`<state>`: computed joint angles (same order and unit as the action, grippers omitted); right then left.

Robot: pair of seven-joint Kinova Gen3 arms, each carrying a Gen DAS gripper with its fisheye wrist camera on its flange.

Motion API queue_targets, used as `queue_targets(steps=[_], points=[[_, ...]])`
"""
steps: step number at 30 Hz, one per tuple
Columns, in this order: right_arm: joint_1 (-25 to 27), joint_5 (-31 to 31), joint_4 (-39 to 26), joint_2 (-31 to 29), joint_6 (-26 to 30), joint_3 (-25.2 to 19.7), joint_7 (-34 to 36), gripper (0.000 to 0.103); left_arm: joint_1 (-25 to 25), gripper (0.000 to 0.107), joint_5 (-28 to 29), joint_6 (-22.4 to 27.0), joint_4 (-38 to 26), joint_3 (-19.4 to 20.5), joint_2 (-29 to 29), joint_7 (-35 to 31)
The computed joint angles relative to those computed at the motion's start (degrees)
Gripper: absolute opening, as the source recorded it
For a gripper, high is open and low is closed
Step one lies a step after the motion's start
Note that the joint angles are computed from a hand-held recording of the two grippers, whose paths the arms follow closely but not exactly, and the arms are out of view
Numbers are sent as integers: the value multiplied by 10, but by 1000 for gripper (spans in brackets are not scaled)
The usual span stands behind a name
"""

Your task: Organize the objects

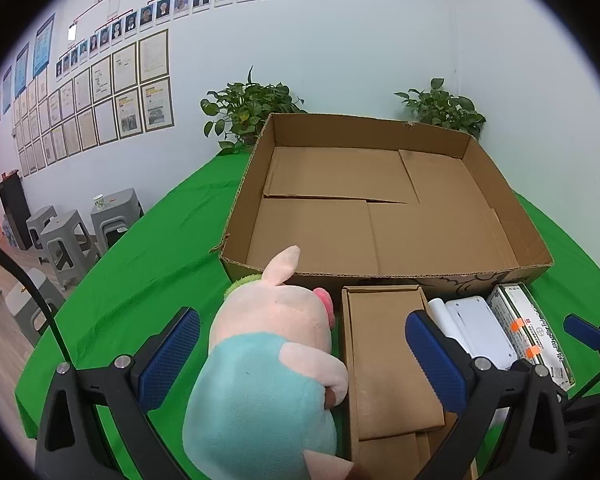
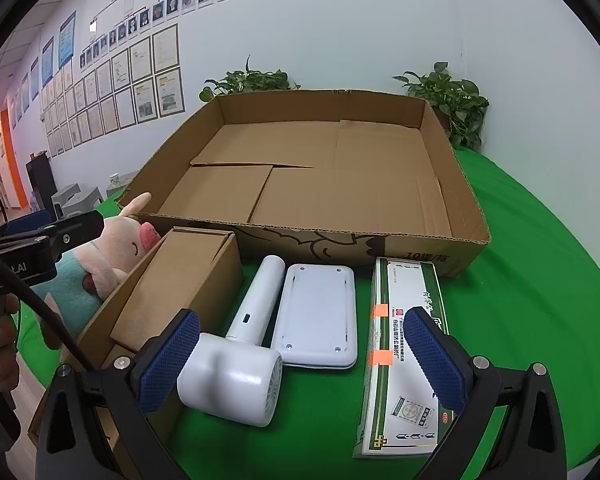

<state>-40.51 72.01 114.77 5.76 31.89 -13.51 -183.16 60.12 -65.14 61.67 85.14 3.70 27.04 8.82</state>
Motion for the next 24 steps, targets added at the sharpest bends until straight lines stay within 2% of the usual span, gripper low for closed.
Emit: queue_targets(steps=[12,18,24], points=[[-1,3,0,0,-2,-1,0,103,-6,102,8,-6,4,3,-4,-10],[0,11,0,2,-7,1,3,103,-17,102,20,-25,16,6,-16,-10],[3,64,12,-5,-30,-1,-7,103,-36,102,48,-34,29,11,-34,-19]])
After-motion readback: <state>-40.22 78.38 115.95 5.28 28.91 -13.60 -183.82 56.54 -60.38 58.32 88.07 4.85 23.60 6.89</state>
